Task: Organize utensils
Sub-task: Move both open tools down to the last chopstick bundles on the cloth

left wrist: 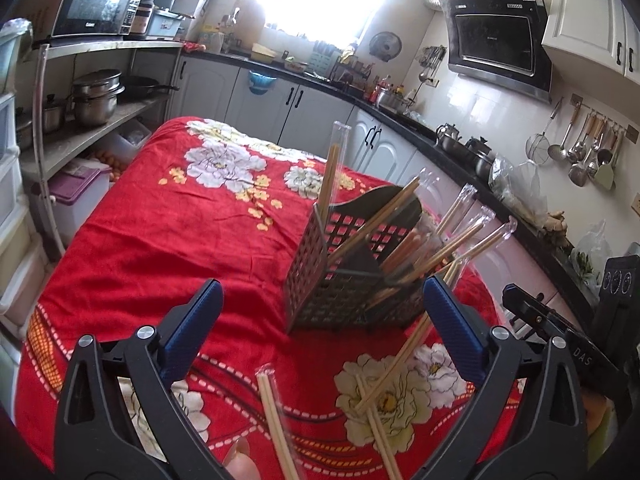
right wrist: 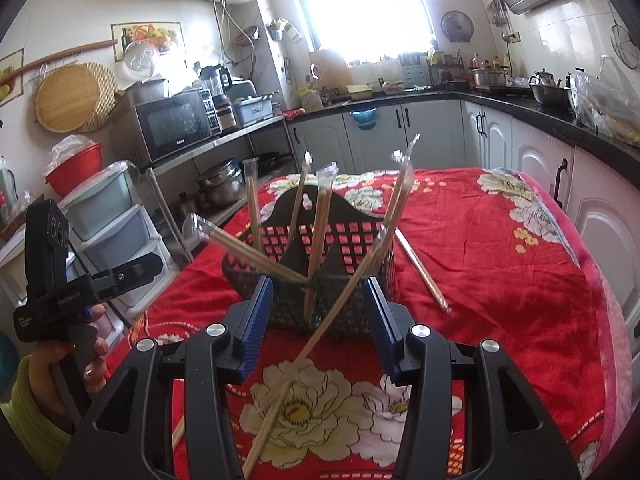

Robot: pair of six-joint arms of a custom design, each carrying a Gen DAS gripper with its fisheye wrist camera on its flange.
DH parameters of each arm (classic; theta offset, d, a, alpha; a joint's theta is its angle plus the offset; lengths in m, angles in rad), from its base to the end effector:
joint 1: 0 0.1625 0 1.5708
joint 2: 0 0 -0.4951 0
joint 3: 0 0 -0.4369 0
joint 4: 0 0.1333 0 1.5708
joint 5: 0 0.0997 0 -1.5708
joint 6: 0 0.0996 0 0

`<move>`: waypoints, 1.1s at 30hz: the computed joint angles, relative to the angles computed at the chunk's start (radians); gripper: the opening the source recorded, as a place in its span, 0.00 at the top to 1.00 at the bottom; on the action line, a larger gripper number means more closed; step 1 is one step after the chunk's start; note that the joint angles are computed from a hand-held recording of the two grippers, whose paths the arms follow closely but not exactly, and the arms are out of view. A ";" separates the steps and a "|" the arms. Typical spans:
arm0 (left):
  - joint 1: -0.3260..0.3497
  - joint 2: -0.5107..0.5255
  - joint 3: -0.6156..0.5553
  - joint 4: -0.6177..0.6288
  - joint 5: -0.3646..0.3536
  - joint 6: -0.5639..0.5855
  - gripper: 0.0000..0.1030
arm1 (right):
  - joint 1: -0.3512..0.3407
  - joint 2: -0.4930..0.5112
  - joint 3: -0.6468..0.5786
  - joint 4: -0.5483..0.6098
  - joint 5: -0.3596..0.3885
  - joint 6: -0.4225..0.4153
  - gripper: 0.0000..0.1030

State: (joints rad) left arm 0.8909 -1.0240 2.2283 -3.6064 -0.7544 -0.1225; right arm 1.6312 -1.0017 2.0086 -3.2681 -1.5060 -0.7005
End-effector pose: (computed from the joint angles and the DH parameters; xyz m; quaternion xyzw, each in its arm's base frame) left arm -0.1741 -0.5428 0.2052 0.0769 0.8514 -0.4830 0.1896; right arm 0.1782 -0.6309 0.1972 0.3594 -0.8692 0.3306 0.0775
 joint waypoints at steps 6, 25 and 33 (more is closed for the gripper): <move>-0.003 -0.006 0.028 0.013 0.011 -0.029 0.10 | -0.002 0.002 0.017 0.025 -0.028 -0.014 0.54; 0.011 0.000 0.067 0.121 0.028 -0.121 0.10 | 0.000 0.041 0.064 0.116 -0.120 -0.053 0.54; 0.029 0.002 0.079 0.165 0.009 -0.150 0.11 | 0.008 0.064 0.073 0.135 -0.163 -0.063 0.54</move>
